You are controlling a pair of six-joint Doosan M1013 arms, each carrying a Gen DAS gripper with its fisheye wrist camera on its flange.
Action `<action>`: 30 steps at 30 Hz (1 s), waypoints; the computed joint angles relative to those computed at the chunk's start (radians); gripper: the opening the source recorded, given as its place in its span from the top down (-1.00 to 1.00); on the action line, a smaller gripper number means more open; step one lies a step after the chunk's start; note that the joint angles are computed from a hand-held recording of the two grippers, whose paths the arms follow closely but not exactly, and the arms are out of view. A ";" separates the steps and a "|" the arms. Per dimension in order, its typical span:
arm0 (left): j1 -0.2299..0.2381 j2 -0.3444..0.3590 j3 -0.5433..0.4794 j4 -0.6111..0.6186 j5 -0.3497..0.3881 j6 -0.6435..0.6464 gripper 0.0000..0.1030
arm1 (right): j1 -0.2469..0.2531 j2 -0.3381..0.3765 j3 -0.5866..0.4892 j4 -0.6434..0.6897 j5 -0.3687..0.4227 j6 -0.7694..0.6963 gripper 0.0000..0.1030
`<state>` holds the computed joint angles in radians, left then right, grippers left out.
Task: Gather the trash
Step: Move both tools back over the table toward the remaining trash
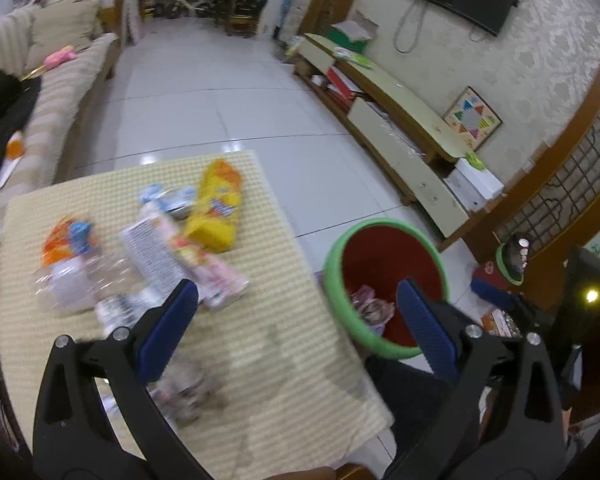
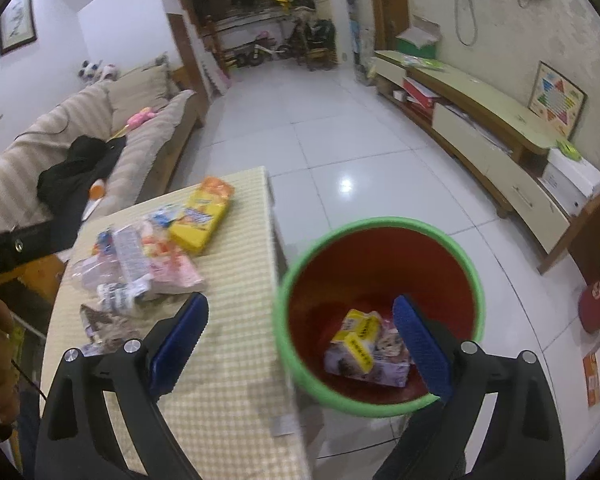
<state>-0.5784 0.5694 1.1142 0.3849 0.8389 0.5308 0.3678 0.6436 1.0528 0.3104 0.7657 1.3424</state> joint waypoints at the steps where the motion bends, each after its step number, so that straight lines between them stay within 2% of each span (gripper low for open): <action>1: 0.000 -0.015 0.023 0.013 -0.003 -0.019 -0.89 | 0.010 -0.004 0.004 0.001 0.001 -0.009 -0.76; 6: 0.000 -0.102 0.161 0.076 -0.011 -0.138 -0.89 | 0.044 -0.014 0.016 0.012 0.003 -0.039 -0.76; 16: 0.007 -0.211 0.339 0.132 -0.013 -0.283 -0.89 | 0.112 -0.009 0.017 0.041 0.032 -0.103 -0.76; 23: 0.016 -0.248 0.407 0.118 -0.027 -0.311 -0.89 | 0.144 -0.001 0.015 0.054 0.058 -0.137 -0.76; 30: 0.032 -0.252 0.448 0.055 -0.064 -0.316 -0.89 | 0.161 0.012 0.009 0.048 0.091 -0.153 -0.76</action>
<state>-0.5463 0.3169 1.5622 0.4401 0.7745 0.2150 0.5293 0.6558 1.0617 0.3581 0.8564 1.1898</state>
